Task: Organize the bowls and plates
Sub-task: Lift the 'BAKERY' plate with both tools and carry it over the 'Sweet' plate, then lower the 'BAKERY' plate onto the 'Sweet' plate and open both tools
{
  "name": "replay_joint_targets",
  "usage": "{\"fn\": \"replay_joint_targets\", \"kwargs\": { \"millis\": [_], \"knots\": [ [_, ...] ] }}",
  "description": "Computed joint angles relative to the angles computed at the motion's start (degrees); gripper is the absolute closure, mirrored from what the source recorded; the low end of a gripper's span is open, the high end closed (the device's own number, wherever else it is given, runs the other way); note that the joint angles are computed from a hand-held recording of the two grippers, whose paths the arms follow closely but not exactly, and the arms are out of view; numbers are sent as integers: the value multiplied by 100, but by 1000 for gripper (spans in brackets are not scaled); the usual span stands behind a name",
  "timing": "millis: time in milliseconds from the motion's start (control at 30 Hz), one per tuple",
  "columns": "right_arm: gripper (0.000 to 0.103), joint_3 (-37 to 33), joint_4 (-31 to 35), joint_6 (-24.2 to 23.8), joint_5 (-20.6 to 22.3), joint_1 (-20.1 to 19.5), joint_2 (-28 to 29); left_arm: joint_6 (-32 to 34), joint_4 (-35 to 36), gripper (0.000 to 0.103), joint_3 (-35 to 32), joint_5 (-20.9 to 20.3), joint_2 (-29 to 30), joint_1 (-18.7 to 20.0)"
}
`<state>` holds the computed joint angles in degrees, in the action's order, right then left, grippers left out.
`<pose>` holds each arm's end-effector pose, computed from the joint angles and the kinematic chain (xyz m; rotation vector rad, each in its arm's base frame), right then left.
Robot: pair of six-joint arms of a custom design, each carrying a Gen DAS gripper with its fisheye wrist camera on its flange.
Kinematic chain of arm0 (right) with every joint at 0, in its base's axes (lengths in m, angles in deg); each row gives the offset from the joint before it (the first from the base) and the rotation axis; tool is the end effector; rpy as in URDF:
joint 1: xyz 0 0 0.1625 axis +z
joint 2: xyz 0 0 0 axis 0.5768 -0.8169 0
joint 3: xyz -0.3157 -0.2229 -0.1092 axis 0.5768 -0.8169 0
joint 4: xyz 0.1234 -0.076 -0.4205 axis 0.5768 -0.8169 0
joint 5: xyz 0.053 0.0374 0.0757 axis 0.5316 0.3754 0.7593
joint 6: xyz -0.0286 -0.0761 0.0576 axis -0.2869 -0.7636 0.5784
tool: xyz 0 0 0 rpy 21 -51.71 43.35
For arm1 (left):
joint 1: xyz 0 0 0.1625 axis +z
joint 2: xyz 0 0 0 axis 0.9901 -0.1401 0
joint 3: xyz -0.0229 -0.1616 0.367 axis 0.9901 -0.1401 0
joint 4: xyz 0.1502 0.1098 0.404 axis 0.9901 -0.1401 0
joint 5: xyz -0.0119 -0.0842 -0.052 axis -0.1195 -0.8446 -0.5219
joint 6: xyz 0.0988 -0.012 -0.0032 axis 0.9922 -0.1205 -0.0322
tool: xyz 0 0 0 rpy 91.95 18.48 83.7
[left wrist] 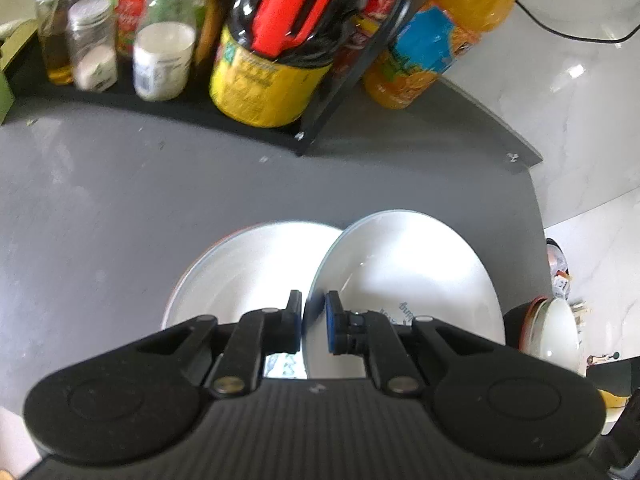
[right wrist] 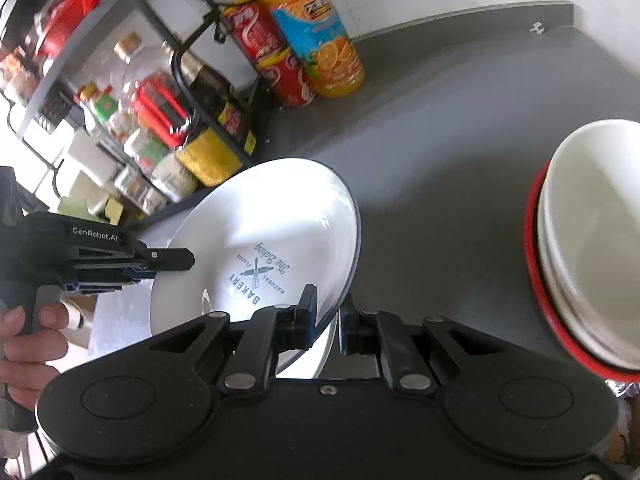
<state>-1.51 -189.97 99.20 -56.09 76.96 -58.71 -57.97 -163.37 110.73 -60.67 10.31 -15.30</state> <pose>0.3640 -0.6668 0.1315 0.0457 -2.6996 0.6892 -0.1347 -0.7630 0.3290 0.0662 2.7250 -0.4748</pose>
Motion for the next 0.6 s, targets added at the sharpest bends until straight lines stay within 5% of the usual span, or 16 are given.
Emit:
{"fn": "replay_joint_targets", "kwargs": {
  "millis": [600],
  "knots": [
    [92,-147,265,-90,-285,143,313,-10,406,91,296,268,-182,198]
  ]
}}
